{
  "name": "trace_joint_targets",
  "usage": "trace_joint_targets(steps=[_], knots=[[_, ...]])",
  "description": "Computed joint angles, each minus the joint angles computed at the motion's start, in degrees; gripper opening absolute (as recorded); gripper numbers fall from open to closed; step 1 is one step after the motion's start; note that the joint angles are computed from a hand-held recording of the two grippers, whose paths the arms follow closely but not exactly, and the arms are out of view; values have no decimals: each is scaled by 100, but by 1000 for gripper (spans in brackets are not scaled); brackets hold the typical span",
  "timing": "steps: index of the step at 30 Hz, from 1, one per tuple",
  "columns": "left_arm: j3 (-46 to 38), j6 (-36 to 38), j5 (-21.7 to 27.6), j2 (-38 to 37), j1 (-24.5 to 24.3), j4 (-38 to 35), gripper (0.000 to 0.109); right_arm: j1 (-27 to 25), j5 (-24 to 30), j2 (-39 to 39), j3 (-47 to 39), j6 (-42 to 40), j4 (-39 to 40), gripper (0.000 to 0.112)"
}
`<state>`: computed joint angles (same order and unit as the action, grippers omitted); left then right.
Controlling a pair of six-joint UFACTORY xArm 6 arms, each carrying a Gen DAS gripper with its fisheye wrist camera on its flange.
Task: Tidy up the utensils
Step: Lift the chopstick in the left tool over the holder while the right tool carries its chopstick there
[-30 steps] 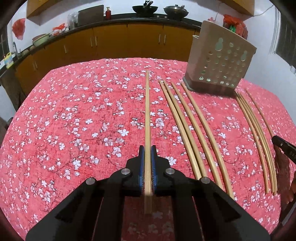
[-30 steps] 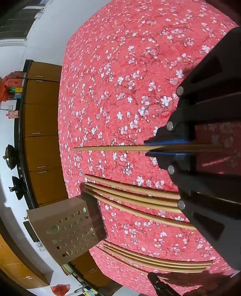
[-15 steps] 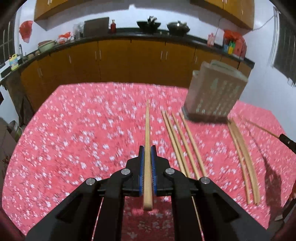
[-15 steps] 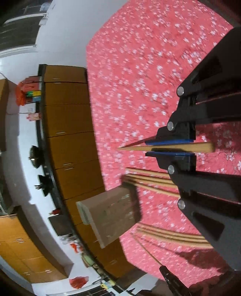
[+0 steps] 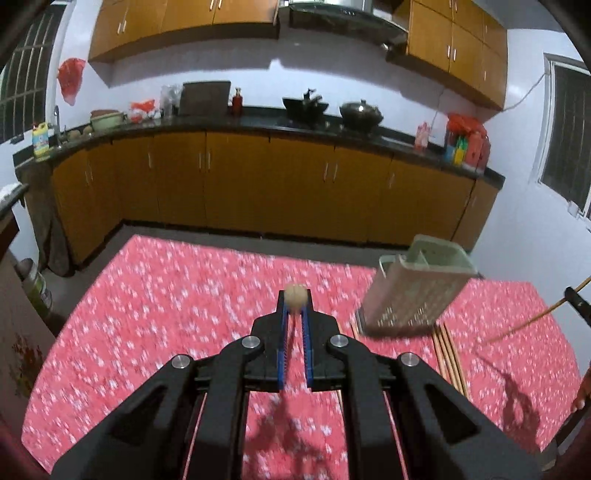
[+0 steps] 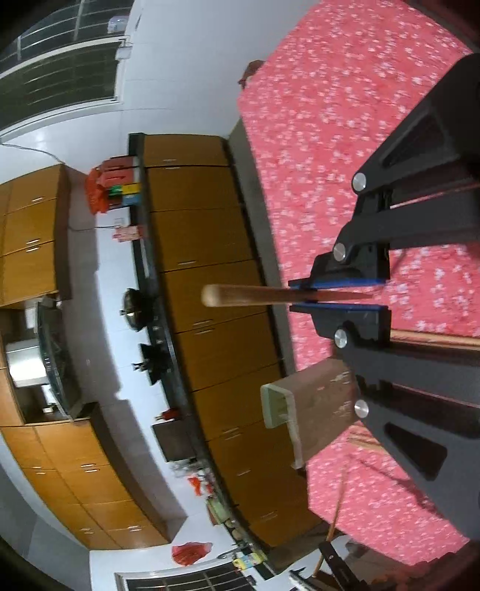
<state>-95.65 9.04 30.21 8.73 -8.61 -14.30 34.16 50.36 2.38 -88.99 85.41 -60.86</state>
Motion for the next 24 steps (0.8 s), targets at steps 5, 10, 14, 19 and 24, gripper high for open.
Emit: trace_joint_targets(steps=[5, 10, 14, 19, 24], knots=[[-788, -308, 132, 354, 26, 260, 7, -74, -162, 178, -653, -123, -279, 8], [-1626, -445, 130, 671, -72, 344, 7, -124, -522, 434, -1402, -67, -613, 8], [-2304, -488, -56, 925, -236, 192, 7, -141, -817, 857, -2166, -290, -695, 8], [-2712, -921, -664, 1143, -467, 364, 7, -173, -1063, 1354, -2759, -811, -295, 8], [-2849, -1304, -1177, 1346, -658, 501, 7, -237, -1142, 1864, -3256, -1327, 316, 8]])
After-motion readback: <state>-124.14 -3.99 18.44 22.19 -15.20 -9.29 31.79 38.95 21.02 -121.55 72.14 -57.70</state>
